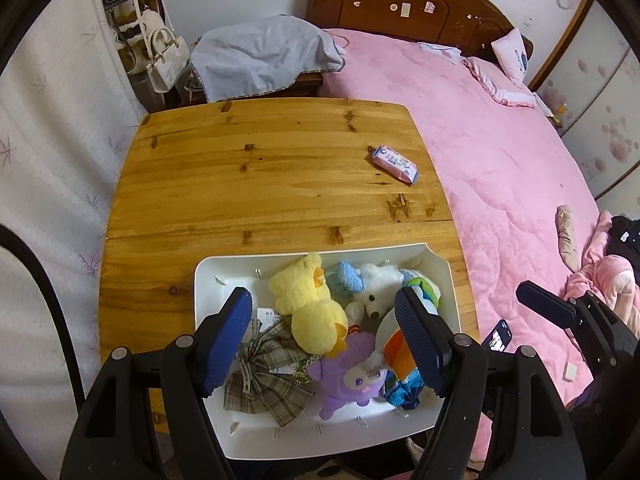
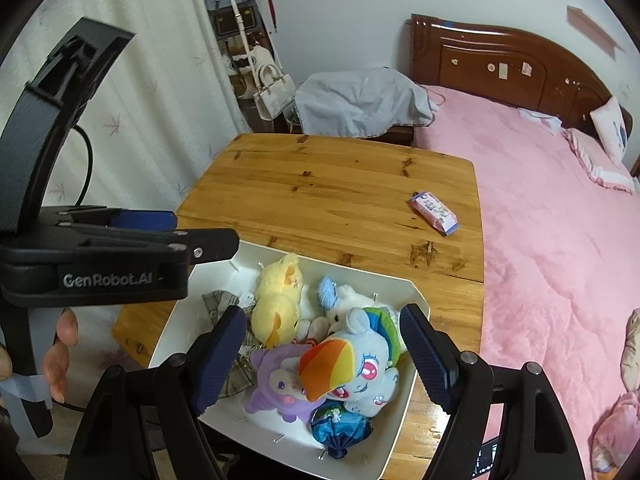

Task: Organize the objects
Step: 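Move right tool to the pink wet-wipes pack and grasp it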

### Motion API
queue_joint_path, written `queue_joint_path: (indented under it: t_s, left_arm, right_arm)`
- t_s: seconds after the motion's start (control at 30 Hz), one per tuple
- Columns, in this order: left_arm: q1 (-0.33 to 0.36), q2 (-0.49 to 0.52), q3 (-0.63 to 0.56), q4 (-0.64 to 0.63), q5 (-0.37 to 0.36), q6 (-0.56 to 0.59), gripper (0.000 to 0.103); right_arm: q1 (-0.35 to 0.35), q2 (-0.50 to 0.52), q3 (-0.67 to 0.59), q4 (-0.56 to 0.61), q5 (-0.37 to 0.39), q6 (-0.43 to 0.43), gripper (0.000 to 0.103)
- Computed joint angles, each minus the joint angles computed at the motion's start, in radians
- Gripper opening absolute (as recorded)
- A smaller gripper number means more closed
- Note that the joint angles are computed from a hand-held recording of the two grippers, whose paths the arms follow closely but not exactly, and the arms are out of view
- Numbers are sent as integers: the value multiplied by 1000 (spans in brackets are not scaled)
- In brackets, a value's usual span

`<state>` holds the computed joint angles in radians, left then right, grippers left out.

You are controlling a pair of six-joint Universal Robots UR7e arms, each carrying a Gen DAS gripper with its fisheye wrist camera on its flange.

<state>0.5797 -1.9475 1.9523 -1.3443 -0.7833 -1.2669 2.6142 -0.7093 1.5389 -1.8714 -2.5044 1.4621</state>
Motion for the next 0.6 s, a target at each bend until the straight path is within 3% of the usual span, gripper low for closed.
queue_joint_path:
  t_s: [0.3, 0.6]
  left_arm:
    - [49, 3, 4, -76, -7, 79, 77]
    - [88, 1, 12, -146, -26, 156, 77]
  right_arm:
    - [-44, -39, 13, 50, -30, 31, 80]
    - [-139, -106, 50, 169, -76, 67, 80]
